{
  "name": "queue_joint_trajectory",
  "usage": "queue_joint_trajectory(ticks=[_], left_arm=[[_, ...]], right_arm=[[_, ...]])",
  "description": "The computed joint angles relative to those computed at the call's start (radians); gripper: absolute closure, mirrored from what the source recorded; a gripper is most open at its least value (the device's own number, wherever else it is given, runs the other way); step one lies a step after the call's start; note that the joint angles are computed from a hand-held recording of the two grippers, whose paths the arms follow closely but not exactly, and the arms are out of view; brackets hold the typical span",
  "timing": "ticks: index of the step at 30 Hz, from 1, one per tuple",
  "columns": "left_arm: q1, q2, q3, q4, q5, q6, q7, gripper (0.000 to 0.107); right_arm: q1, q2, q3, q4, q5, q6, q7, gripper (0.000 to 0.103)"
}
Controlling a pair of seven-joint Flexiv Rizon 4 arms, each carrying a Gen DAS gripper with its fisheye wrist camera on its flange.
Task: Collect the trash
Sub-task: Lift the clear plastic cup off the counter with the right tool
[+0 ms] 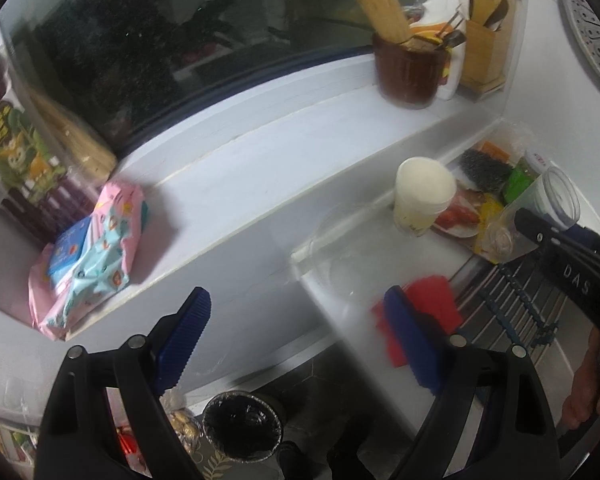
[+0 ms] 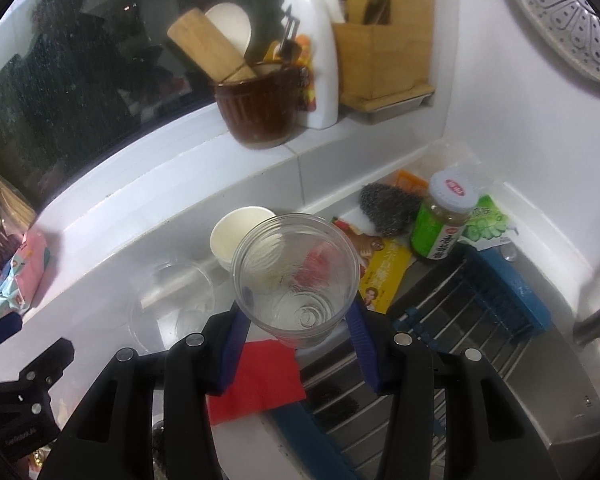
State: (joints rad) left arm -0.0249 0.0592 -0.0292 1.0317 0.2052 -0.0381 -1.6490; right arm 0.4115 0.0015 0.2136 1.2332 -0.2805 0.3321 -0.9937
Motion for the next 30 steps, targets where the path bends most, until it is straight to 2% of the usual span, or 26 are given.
queue_joint_trajectory(ticks=[4,12,23,30], left_arm=[[0.000,-0.015,0.004,-0.007,-0.048,0.032,0.025,0.015],[-0.008,-0.062,0.006,-0.021,-0.157,0.110,0.110,0.014],[-0.066,-0.148,-0.015,-0.035,-0.154,0.232,0.298,0.014],[-0.082,-0.234,-0.013,-0.104,-0.176,0.218,0.381,0.014]], right_arm=[[-0.002,0.009,0.000,0.000,-0.017,-0.003,0.014,0.057],[-0.014,0.024,-0.002,0.004,-0.046,-0.013,0.034,0.057],[-0.044,0.040,-0.010,0.016,-0.067,-0.036,0.052,0.057],[-0.056,0.041,-0.012,0.022,-0.078,-0.053,0.065,0.057]])
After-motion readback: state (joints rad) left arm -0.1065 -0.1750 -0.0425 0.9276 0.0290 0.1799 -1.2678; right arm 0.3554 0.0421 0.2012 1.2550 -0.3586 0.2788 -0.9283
